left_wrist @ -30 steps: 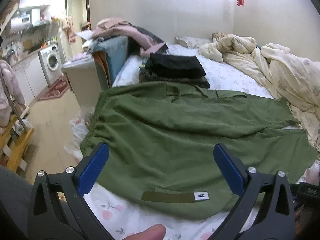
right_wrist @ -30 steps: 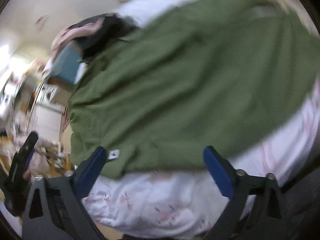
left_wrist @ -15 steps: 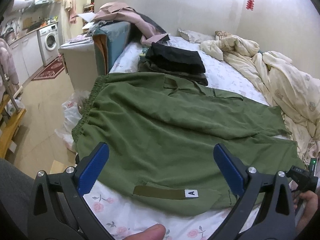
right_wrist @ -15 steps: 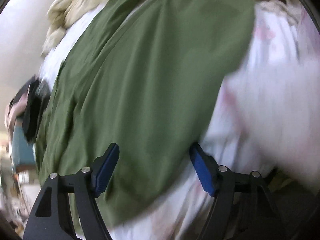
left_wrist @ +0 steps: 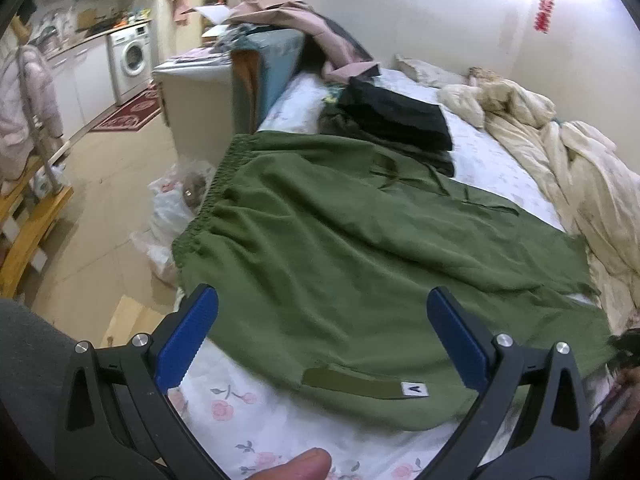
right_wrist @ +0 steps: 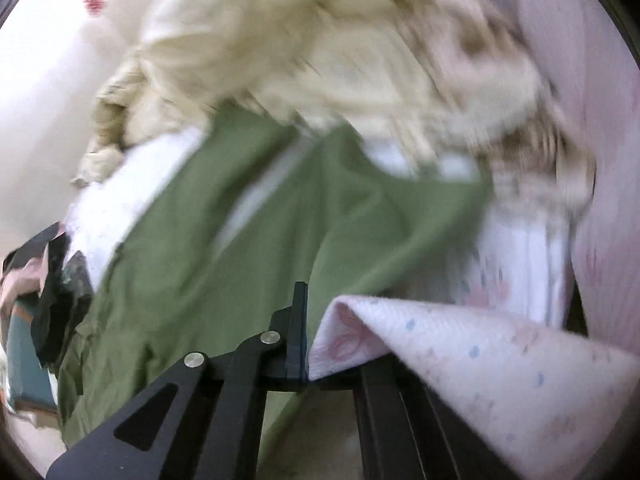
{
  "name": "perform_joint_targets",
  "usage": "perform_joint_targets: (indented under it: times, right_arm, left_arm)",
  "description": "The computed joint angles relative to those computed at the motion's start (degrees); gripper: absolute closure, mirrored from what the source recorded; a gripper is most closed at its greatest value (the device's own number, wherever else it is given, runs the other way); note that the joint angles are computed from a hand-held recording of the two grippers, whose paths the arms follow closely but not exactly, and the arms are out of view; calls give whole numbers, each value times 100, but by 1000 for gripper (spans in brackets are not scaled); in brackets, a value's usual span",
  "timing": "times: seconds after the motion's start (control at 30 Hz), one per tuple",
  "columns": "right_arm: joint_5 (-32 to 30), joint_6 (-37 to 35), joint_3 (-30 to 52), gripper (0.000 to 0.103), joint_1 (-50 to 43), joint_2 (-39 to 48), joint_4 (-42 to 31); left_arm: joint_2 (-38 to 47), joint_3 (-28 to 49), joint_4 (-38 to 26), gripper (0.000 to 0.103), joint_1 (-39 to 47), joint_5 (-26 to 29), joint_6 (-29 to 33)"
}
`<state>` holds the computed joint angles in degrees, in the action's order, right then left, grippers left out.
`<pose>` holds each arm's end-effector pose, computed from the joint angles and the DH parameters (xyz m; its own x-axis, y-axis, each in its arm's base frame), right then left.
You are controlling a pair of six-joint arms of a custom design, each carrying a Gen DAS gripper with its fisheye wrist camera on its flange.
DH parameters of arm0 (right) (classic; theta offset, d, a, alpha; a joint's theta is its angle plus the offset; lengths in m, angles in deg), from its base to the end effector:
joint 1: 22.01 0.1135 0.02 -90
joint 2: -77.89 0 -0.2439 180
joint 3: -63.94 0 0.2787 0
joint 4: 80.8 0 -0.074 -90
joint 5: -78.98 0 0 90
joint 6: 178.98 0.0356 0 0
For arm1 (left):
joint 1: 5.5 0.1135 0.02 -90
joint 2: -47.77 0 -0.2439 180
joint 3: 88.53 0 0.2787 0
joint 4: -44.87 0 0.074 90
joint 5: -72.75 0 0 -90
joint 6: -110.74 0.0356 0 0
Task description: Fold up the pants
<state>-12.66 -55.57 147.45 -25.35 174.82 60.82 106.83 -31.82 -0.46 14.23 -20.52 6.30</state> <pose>0.3877 -0.0216 0.2048 -0.6325 0.5883 -0.5038 0.4658 0.8086 0.3593 0.2316 0.0852 0.2303 -0.5809 -0.4728 -0.6625 -0.5350 0.8353 -0.1270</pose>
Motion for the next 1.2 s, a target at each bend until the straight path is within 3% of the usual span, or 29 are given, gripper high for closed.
perform_joint_targets:
  times: [0.17,0.37,0.5,0.63,0.7,0.77,0.83,0.87,0.9,0.93,1.2]
  right_arm:
    - [38,-33,460,102,140,-30,-371]
    - [-551,88,108,102,-1,-138,29]
    - [-780,288,147,102,-12,55,183]
    - [-927,356,287,102,60,252,260]
    - [-968,415,348,102,114,334,280]
    - [-1030,466,409,102,158,413,292]
    - [-992,445,436,102,194,433,288]
    - [-968,423,435,102,204,427,290]
    - [-933,397,428,102,205,416,294]
    - [-880,372,405,102,202,380,304]
    - [-690,353,132,102,119,24,533]
  left_arm:
    - [695,379,-49,0,475,-272,-34]
    - [2276,1302,-326,1,2108,165,-218]
    - [2832,1339,-205,3,2657,11,-476]
    - [3644,1371,38,4,2858,447,-796]
    - [3981,1350,166,27,2843,767,-919]
    - [4522,1622,269,44,2748,1202,-866]
    - [4823,1864,436,48,2627,1105,-794]
    - [4843,1872,551,64,2611,1027,-812]
    - [4835,1842,707,90,2639,1192,-820]
    - [4887,1914,677,98,2645,1294,-780]
    - [3885,1657,600,103,2611,991,-868]
